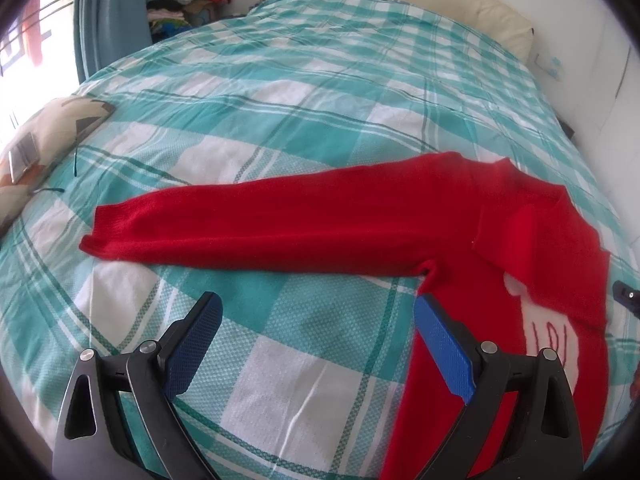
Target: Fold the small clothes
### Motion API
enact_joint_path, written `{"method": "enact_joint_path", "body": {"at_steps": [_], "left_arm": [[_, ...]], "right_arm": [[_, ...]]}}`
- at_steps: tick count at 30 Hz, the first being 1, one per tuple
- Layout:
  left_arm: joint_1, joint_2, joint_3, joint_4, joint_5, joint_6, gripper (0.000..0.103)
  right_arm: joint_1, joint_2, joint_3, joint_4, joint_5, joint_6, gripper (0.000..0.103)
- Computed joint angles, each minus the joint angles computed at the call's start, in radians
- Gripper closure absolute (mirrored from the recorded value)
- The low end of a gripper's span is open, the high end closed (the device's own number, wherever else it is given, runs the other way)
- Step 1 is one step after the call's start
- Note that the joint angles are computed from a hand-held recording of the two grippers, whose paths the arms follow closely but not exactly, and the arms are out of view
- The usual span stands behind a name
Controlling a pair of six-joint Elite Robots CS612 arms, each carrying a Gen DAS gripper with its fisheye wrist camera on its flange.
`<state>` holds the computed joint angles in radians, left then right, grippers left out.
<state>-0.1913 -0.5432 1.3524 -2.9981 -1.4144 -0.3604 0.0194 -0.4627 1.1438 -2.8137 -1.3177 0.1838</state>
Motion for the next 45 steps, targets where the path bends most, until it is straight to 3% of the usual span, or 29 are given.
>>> {"method": "enact_joint_path", "body": {"at_steps": [5,9,11,14,17,20,21,22,24,27,28,30,34,37,40,43,45], "left_arm": [[0.006,0.000,-0.004,0.000,-0.009,-0.020,0.006],[0.016,-0.004,0.000,-0.007,-0.023,-0.046,0.006],[0.022,-0.005,0.002,-0.013,-0.032,-0.064,0.006],[0.031,-0.005,0.001,-0.017,-0.050,-0.089,0.006],[0.038,-0.005,-0.004,-0.017,-0.066,-0.103,0.006],[0.040,-0.003,-0.008,-0.022,-0.074,-0.109,0.006],[0.041,-0.003,-0.009,-0.022,-0.074,-0.110,0.006],[0.040,-0.003,-0.010,-0.021,-0.074,-0.110,0.006],[0.040,-0.003,-0.010,-0.017,-0.074,-0.106,0.006],[0.037,-0.002,-0.015,-0.003,-0.065,-0.096,0.006],[0.035,-0.001,-0.016,0.000,-0.059,-0.092,0.006],[0.031,0.000,-0.015,0.005,-0.047,-0.084,0.006],[0.031,0.002,-0.018,0.028,-0.053,-0.071,0.006],[0.031,0.006,-0.028,0.068,-0.078,-0.062,0.005],[0.027,0.013,-0.042,0.118,-0.088,-0.036,0.005],[0.019,0.021,-0.056,0.176,-0.081,-0.009,0.005],[0.014,0.027,-0.062,0.208,-0.065,0.008,0.005]], "right_arm": [[0.095,0.024,-0.094,0.042,0.029,-0.370,0.050],[0.164,0.094,-0.228,0.123,0.056,-0.592,0.051],[0.188,0.147,-0.326,0.202,0.018,-0.655,0.051],[0.220,0.226,-0.460,0.282,-0.131,-0.709,0.054],[0.229,0.289,-0.563,0.344,-0.227,-0.715,0.060],[0.224,0.310,-0.591,0.330,-0.240,-0.678,0.082],[0.221,0.302,-0.575,0.308,-0.229,-0.658,0.097],[0.216,0.290,-0.553,0.288,-0.194,-0.645,0.097],[0.200,0.258,-0.498,0.272,-0.055,-0.659,0.097],[0.199,0.240,-0.479,0.339,-0.038,-0.702,0.091],[0.196,0.237,-0.477,0.362,-0.030,-0.686,0.074],[0.180,0.213,-0.430,0.326,0.036,-0.631,0.051],[0.139,0.150,-0.304,0.220,0.143,-0.482,0.050],[0.093,0.096,-0.185,0.155,0.185,-0.359,0.050],[0.049,0.050,-0.074,0.114,0.122,-0.242,0.050],[0.017,0.010,0.026,0.078,-0.021,-0.168,0.050],[0.000,-0.023,0.105,-0.005,-0.046,-0.134,0.051]]}}
